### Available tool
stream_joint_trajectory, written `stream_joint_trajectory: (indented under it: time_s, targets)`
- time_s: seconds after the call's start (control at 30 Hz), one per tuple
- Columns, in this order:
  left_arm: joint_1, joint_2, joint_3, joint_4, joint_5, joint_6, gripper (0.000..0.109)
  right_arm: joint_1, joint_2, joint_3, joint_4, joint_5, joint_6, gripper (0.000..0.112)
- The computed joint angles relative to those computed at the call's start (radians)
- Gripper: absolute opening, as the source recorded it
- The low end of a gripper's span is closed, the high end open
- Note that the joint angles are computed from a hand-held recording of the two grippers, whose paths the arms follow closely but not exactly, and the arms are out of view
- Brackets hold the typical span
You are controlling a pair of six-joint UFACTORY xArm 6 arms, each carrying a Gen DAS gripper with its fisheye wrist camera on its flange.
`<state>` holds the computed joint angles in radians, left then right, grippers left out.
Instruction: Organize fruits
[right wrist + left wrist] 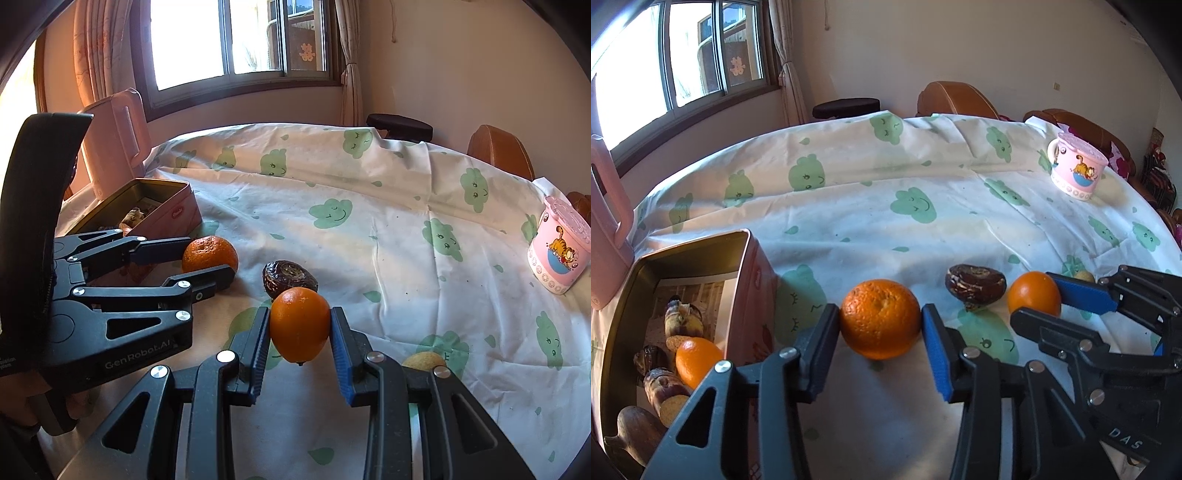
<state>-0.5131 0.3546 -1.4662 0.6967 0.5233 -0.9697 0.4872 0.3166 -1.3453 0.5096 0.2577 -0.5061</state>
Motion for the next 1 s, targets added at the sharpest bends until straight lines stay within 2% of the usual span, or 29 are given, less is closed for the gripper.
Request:
stream_joint_trajectory:
  time_s: [0.1,0.33,0.53,0.73,1.0]
  targets:
    - [-0.002,-0.023,0.036,0.003,-0.040,-0.014,0.047,0.004,-0.014,0.018,0.057,-0.029,-0.046,0.034]
    - [-0.009,-0.068,0.085,0.132,-0.066,-0.154,0.047,0.016,-0.032,0.041,0.138,-0.080,-0.118,0.034]
    - [-0.017,-0.089,0.097,0.249,-0.043,-0.263,0.047,0.026,-0.044,0.056,0.198,-0.117,-0.178,0.034]
    - [-0.024,-0.114,0.116,0.361,-0.018,-0.379,0.047,0.038,-0.055,0.061,0.338,-0.140,-0.305,0.034]
    - [-0.047,-0.135,0.126,0.482,0.032,-0.472,0.047,0.055,-0.070,0.061,0.539,-0.172,-0.495,0.034]
